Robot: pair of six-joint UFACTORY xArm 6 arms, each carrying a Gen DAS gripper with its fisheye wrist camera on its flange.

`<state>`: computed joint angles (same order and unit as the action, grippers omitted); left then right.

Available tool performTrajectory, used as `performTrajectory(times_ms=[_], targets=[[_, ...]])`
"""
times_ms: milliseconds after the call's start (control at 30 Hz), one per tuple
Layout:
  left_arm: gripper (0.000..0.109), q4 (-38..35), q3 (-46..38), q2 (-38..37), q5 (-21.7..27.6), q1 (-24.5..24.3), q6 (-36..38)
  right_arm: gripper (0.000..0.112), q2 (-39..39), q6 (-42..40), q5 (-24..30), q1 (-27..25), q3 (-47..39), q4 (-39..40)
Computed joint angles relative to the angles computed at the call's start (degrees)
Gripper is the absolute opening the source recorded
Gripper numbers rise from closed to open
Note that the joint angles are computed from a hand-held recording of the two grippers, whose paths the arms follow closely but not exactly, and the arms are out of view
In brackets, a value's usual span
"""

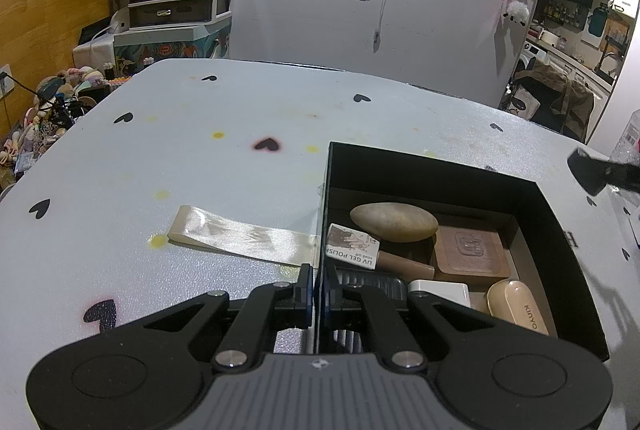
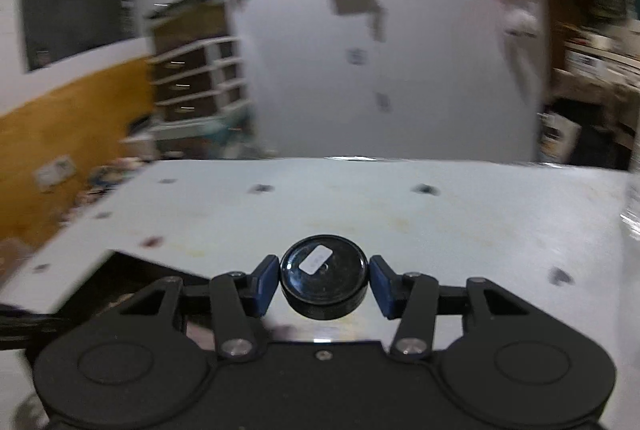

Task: Organize rigid objects
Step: 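Grasp the black round jar with the right gripper, then lower the black jar into the black box and open the right gripper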

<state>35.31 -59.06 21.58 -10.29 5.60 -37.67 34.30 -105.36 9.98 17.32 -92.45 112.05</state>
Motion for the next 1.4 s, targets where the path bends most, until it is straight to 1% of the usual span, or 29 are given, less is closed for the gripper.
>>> performTrajectory(times_ms=[67, 167, 233, 267, 300, 367, 500, 533, 600, 633, 667, 733, 767, 800, 833, 867, 933, 1033, 1100, 1233, 1400], targets=[[0.004, -0.51, 0.04, 0.01, 0.02, -0.10, 0.48, 0.050, -1.41, 3.48, 2.97, 0.94, 2.25, -5.56], [0.004, -2.31, 0.28, -0.03, -0.06, -0.40, 2.04, 0.050, -1.62, 12.15, 5.94, 2.63, 3.87, -16.64], [0.004, -1.44, 0.18, -0.01, -0.07, -0.23, 1.30, 0.050, -1.52, 16.98, 8.13, 3.51, 4.51, -23.02], [0.004, -1.44, 0.18, -0.01, -0.07, -0.23, 1.30, 0.050, -1.54, 18.09, 9.41, 3.89, 4.81, -25.08], [0.004, 0.13, -0.05, 0.05, -0.03, 0.01, -0.16, 0.050, -1.77, 17.95, 10.43, 4.14, 5.42, -25.72], [0.004, -0.63, 0.09, -0.02, -0.04, -0.06, 0.50, 0.050, -1.47, 19.70, 12.05, 4.76, 5.28, -28.70], [0.004, -0.98, 0.16, -0.03, -0.08, -0.11, 0.88, 0.050, -0.80, 23.22, 13.10, 5.88, 4.99, -33.15], [0.004, 1.22, -0.15, 0.03, -0.04, 0.28, -1.17, 0.050, -0.63, 24.41, 13.24, 6.03, 4.94, -34.15], [0.004, 0.98, -0.13, 0.03, -0.02, 0.20, -0.93, 0.050, -0.29, 26.69, 13.51, 6.13, 4.78, -35.99], [0.004, 2.25, -0.36, 0.10, 0.03, 0.40, -2.05, 0.050, -0.18, 27.55, 13.39, 6.19, 4.74, -36.68], [0.004, 1.12, -0.11, -0.01, -0.01, 0.20, -1.00, 0.050, 0.01, 28.61, 13.04, 6.32, 4.57, -37.50], [0.004, 1.66, -0.30, 0.05, 0.07, 0.30, -1.49, 0.051, 0.47, 30.34, 12.29, 6.30, 4.20, -38.43], [0.004, 0.39, -0.08, 0.00, 0.00, 0.12, -0.38, 0.057, 0.79, 30.49, 12.13, 6.18, 3.89, -38.00], [0.004, 0.41, -0.07, 0.01, -0.03, 0.14, -0.39, 0.074, 0.89, 30.45, 12.38, 5.98, 3.73, -37.40], [0.004, 0.41, -0.05, 0.00, -0.03, 0.11, -0.44, 0.080, 0.76, 30.33, 12.12, 5.98, 3.88, -36.87], [0.004, 0.39, -0.06, 0.00, -0.02, 0.09, -0.45, 0.082, 0.70, 29.65, 11.89, 6.02, 3.92, -36.15], [0.004, 0.39, -0.09, 0.01, 0.03, 0.09, -0.40, 0.082, 0.45, 29.03, 12.27, 5.89, 4.13, -35.85], [0.004, -0.96, 0.13, -0.05, -0.01, -0.05, 0.94, 0.082, 0.38, 30.41, 12.27, 5.76, 4.28, -37.04], [0.004, -0.67, 0.08, -0.02, -0.04, -0.05, 0.55, 0.081, 0.33, 31.28, 12.28, 5.61, 4.38, -37.51], [0.004, -3.06, 0.40, -0.11, -0.05, -0.36, 2.85, 0.081, -0.29, 30.98, 12.10, 5.30, 5.10, -36.59], [0.004, -3.04, 0.41, -0.11, -0.10, -0.39, 2.72, 0.081, -1.31, 29.60, 11.90, 5.01, 6.08, -34.75]])
